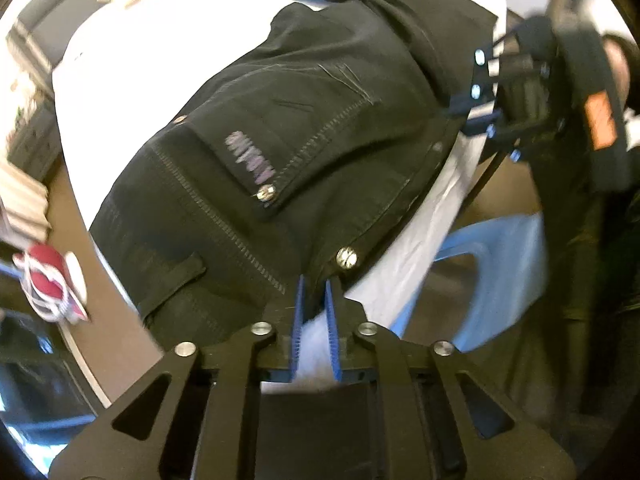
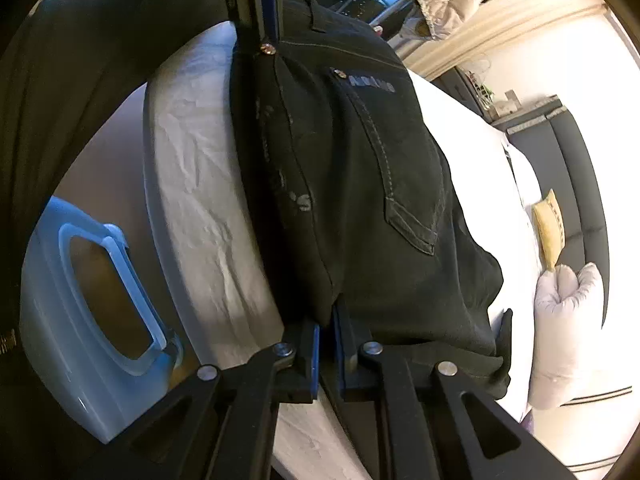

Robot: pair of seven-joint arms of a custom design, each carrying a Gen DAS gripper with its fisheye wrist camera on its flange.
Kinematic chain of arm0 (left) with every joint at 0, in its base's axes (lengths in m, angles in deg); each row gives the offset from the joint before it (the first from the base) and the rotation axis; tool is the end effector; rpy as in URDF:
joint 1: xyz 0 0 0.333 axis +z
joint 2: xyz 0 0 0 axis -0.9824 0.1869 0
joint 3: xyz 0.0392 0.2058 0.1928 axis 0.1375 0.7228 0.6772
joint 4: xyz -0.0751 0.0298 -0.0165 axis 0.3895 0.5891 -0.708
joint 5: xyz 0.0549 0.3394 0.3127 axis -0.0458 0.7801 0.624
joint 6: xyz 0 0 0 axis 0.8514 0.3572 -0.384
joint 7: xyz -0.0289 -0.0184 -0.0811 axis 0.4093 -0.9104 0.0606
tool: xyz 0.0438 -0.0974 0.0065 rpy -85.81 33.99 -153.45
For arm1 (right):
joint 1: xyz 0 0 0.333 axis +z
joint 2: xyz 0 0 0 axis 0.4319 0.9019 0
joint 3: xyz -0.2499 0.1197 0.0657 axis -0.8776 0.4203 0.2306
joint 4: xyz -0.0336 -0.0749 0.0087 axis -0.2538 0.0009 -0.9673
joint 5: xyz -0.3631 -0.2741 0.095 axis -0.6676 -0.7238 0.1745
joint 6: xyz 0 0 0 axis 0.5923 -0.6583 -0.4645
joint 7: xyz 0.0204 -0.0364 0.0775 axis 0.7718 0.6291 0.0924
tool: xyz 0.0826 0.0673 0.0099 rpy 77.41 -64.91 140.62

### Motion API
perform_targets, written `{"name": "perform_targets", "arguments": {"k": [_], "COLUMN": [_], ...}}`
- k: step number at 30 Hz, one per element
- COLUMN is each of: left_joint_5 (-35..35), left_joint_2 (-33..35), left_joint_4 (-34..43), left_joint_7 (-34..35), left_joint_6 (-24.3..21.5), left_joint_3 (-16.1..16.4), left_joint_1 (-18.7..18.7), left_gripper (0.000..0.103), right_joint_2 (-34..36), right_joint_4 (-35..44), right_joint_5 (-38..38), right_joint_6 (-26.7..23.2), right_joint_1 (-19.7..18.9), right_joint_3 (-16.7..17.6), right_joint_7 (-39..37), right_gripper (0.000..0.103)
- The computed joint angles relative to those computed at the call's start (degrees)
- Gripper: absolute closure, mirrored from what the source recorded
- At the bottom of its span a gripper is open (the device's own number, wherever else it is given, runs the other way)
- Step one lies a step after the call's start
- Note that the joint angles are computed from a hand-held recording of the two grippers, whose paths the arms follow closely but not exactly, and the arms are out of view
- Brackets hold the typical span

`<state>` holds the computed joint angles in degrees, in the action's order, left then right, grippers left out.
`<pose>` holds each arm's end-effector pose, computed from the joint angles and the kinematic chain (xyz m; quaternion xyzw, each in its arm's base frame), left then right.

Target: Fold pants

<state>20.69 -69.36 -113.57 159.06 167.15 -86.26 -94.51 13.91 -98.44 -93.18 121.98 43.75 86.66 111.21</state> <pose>0.4824 -0.2707 0.5261 -0.2776 0.9452 -0.1600 0.0632 0.3551 0.1295 0.4396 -0.9212 0.2194 -0.3189 0.0397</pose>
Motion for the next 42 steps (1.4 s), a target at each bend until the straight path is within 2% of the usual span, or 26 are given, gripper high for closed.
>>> {"name": "perform_targets", "arguments": {"k": [1,4,7,12,13,14,15,16,17,19,22,23,25,27,28,29,30,31,32,33,36,39,42], "left_joint_5": [-0.2,-0.5,-4.4,-7.8,-8.0,-6.8,-4.7,-2.2,-2.6,-5.6,-8.0,-7.4,-5.8,-4.4,-3.7,-2.5,-1.2,-1.5,-2.2,-2.5,-3.8,-5.1,-6.2], "left_joint_2": [0.0,-0.7,0.6,8.7,11.2,13.3,14.9,15.8,15.1,14.4,14.4,14.8,15.4,15.8,16.9,17.8,19.2,19.3,18.9,18.9,18.8,18.7,17.3], "left_joint_4": [0.9,2.6,4.8,8.6,9.7,10.7,11.0,9.9,8.1,7.0,7.7,8.7,10.2,11.1,12.1,13.0,14.0,13.4,12.8,12.8,12.5,12.6,11.0], "left_joint_7": [-0.2,-1.5,-2.5,-6.2,-7.6,-9.3,-11.3,-12.8,-12.9,-13.6,-14.7,-16.0,-17.6,-18.4,-19.2,-20.6,-22.3,-22.7,-22.4,-22.5,-22.7,-22.6,-21.8], "left_joint_6": [-1.5,-1.2,1.2,7.2,7.4,7.3,7.7,9.9,12.7,13.8,11.8,10.7,10.6,12.1,12.0,11.3,10.1,11.0,11.7,11.9,12.1,11.6,11.5], "left_joint_3": [0.4,0.7,1.1,-1.4,-2.0,-2.6,-3.3,-4.0,-4.0,-3.2,-2.5,-2.6,-2.9,-3.4,-3.5,-3.7,-3.9,-3.9,-3.7,-3.6,-3.4,-3.1,-2.9], "left_joint_1": [0.1,0.8,0.2,-2.1,-2.5,-2.6,-2.8,-3.1,-3.5,-3.8,-3.7,-3.6,-3.5,-3.8,-3.9,-3.9,-3.9,-4.1,-4.0,-4.0,-4.0,-3.7,-3.5], "left_gripper": [0.089,0.089,0.089,0.089,0.089,0.089,0.089,0.089,0.089,0.089,0.089,0.089,0.089,0.089,0.089,0.089,0.089,0.089,0.089,0.089,0.089,0.089,0.089], "right_joint_2": [0.1,0.3,0.3,-1.1,-1.5,-2.4,-3.2,-4.0,-5.1,-8.0,-4.7,-1.9,4.9,12.6,17.0,21.0,26.1,30.1,34.5,39.5,51.1,63.0,71.1], "right_joint_4": [0.0,-0.1,-0.4,-1.7,-2.1,-2.7,-3.0,-2.5,-2.3,-2.0,3.4,6.0,11.6,17.6,20.9,24.3,28.4,31.8,35.6,40.1,50.9,62.0,69.9], "right_joint_5": [0.1,0.0,-0.3,-0.5,-0.7,-1.2,-1.4,0.1,1.6,4.9,12.1,14.4,17.6,19.3,21.5,20.2,16.0,15.7,17.7,16.8,14.3,7.7,1.4], "right_joint_6": [0.1,0.6,1.2,3.0,3.5,4.4,4.6,2.5,1.0,-0.5,-2.5,-1.6,2.0,6.1,7.0,7.2,8.1,7.9,7.2,6.3,2.9,-2.5,-9.3], "right_joint_1": [-0.1,-0.2,-0.3,-0.9,-1.2,-2.0,-2.3,-1.5,-0.9,-1.9,-4.7,-6.3,-10.1,-13.8,-16.5,-17.1,-15.8,-16.2,-17.8,-17.3,-18.9,-19.3,-18.4], "right_joint_3": [0.1,0.5,0.9,1.0,1.1,1.7,1.6,-0.5,-2.4,-5.0,-10.3,-11.8,-13.0,-12.7,-11.1,-11.1,-12.9,-12.6,-11.0,-11.2,-8.7,-7.2,-7.3], "right_joint_7": [0.4,1.4,2.4,5.2,5.8,7.2,7.9,7.1,6.2,7.4,11.4,13.6,19.1,25.3,26.6,29.2,33.5,33.9,32.5,33.3,35.4,40.4,45.1], "right_gripper": [0.093,0.093,0.093,0.089,0.086,0.074,0.057,0.045,0.025,0.022,0.024,0.028,0.03,0.03,0.03,0.03,0.03,0.03,0.03,0.03,0.03,0.03,0.03]}}
